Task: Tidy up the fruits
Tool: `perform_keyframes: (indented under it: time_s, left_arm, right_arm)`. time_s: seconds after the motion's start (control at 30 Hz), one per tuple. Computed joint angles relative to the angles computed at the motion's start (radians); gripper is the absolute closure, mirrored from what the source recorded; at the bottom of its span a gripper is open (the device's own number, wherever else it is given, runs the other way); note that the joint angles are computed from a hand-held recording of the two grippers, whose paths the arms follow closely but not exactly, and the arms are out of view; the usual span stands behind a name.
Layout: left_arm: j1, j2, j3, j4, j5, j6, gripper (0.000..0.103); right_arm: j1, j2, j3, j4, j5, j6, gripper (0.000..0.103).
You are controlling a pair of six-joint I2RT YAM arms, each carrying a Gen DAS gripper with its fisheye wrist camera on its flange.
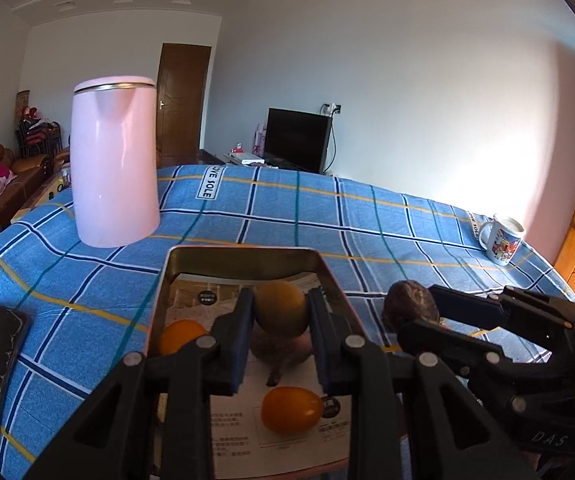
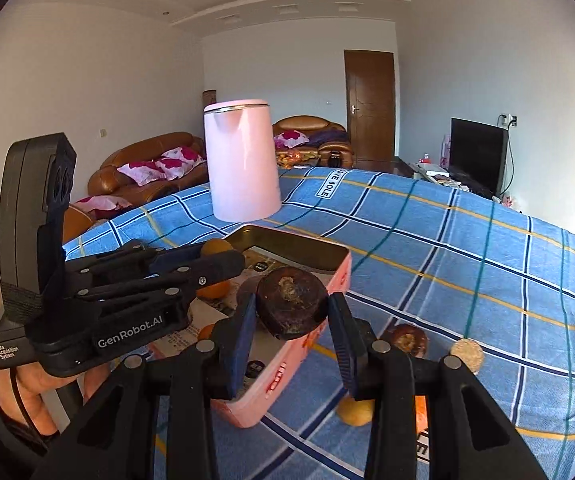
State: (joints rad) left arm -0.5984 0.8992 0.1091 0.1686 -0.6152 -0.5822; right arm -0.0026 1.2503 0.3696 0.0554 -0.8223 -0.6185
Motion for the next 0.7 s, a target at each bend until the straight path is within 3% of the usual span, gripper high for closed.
perform_keyframes:
  time_s: [0.13, 0.47, 0.6, 0.7]
  left_arm:
    - [0.081, -0.016, -0.027, 0.015, 0.082, 0.013, 0.075]
    - [0.193, -0.047, -0.042, -0.01, 0.178, 0.04, 0.075]
    - [0.194, -0.055, -0.043, -0.023, 0.17, 0.034, 0.074]
    - [0.184, -0.103, -0.057, -0.041, 0.158, 0.03, 0.066]
  right_arm:
    - [0.125, 0.0, -0.015, 0.049, 0.1, 0.048, 0.064]
    - [0.298, 0.092, -0.001, 0.111, 0.307, 0.088, 0.064]
    - [0.33, 0.121, 0.011, 0.107, 0.352, 0.081, 0.064]
    - [0.312, 0.096, -0.007, 0.11, 0.34, 0.079, 0.061]
